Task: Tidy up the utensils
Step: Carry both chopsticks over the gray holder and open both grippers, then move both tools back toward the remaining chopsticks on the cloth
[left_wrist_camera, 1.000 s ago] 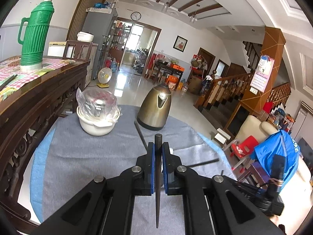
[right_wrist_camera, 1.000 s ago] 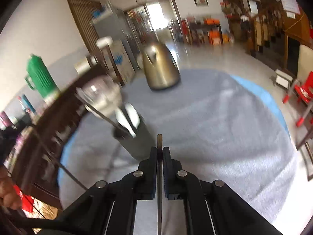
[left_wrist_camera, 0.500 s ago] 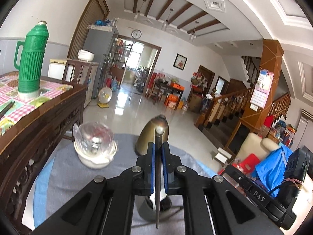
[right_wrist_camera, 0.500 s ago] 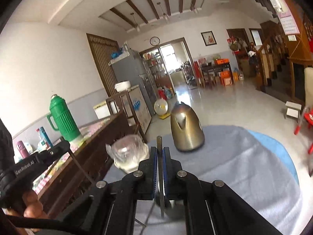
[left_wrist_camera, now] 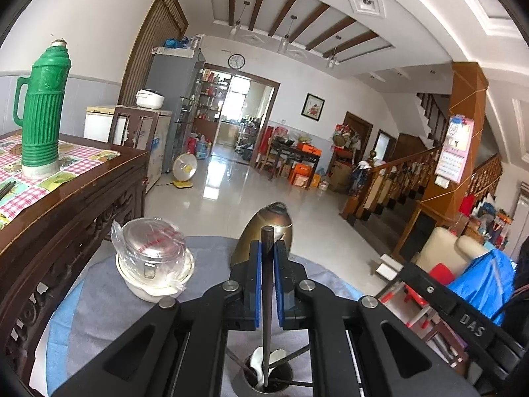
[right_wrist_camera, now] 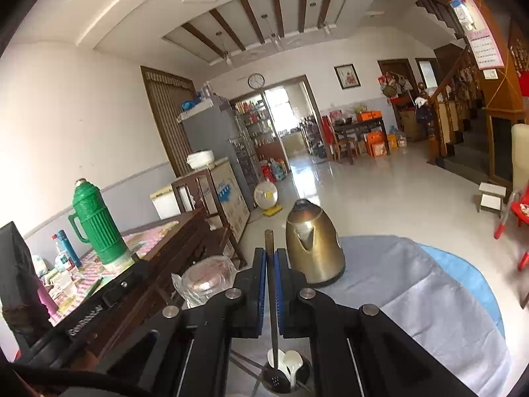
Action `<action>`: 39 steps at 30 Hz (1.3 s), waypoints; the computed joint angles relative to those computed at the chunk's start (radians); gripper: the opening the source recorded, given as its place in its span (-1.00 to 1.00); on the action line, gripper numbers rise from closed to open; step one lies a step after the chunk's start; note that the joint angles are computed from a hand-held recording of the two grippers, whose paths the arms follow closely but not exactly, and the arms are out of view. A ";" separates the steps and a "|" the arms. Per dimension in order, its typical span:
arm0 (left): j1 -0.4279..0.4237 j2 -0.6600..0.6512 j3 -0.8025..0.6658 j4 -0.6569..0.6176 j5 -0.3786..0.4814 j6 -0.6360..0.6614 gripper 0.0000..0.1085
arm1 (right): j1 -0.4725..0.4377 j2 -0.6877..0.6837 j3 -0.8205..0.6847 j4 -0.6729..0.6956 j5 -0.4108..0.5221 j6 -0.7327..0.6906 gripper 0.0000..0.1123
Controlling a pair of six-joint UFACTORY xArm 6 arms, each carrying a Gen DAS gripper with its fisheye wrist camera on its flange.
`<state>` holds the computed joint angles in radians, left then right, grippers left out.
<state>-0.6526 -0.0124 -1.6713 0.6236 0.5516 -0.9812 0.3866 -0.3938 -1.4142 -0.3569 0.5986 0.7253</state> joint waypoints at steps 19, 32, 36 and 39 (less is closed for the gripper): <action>-0.015 -0.074 0.174 -0.063 0.012 0.085 -0.39 | -0.041 -0.155 0.230 0.312 0.024 -0.178 -0.38; -0.089 -0.394 0.514 0.182 0.174 -0.082 0.15 | -0.034 -0.499 0.568 0.220 -0.194 -0.028 0.13; -0.106 -0.455 0.617 0.141 0.249 -0.088 0.15 | -0.017 -0.568 0.660 0.282 -0.153 -0.048 0.13; -0.114 -0.496 0.694 0.096 0.282 -0.092 0.15 | -0.022 -0.605 0.728 0.364 -0.108 -0.068 0.12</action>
